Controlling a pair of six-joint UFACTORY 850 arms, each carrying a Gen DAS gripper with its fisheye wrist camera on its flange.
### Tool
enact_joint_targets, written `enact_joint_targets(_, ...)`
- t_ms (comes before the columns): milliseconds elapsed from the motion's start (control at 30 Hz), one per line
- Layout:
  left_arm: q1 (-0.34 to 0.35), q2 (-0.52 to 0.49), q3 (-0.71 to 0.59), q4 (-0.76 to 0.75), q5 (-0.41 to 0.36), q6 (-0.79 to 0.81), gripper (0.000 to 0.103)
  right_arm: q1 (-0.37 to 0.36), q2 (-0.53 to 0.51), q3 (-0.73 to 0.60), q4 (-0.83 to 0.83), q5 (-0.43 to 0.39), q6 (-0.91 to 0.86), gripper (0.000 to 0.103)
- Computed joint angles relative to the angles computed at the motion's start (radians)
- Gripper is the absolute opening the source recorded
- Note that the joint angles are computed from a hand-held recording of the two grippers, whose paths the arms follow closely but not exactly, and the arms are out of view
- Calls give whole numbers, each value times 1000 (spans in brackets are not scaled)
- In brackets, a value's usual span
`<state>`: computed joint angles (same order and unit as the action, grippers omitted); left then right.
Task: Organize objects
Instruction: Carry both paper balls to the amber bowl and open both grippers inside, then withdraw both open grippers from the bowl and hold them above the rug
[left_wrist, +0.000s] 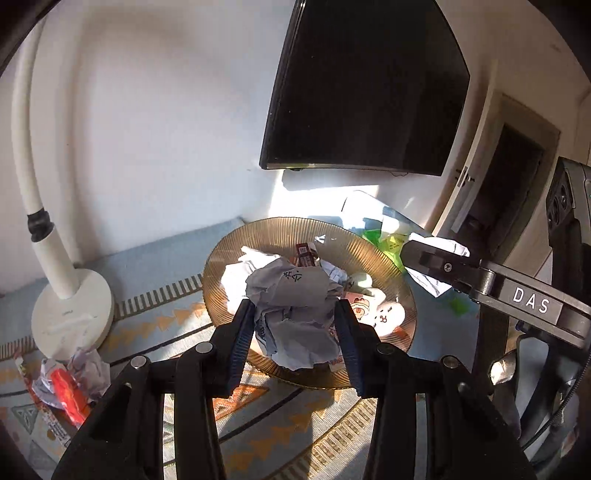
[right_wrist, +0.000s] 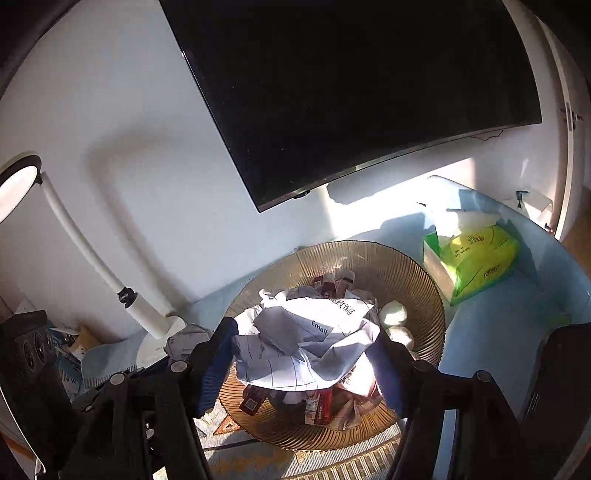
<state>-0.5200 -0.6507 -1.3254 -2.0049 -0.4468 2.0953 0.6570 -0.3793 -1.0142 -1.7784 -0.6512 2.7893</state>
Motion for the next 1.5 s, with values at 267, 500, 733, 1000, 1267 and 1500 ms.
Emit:
enact_joint_targets(267,3,-59,-70,67,-18,-144,92,-1,19,71,-79,-15,181,85)
enact_joint_targets(500,71,75,112,-52,-56,33,92,57,13,40,-150,10,217,85)
enact_joint_targets(733,238,288,418,-415,-199,361,103,138,-101,-101,-167,74,111,94)
enact_joint_targets(1000,431,219,519,-589,-184,431,102,172,-315,-294,-93,222,-86,94)
enact_joint_targets(1267,452,142,511,-608,-172,486,102,186,-444,-419,184,247,-469,94)
enact_joint_targets(1500,394,150,523,-809,-127,705,102,177,-426,-386,104,267,-352,94)
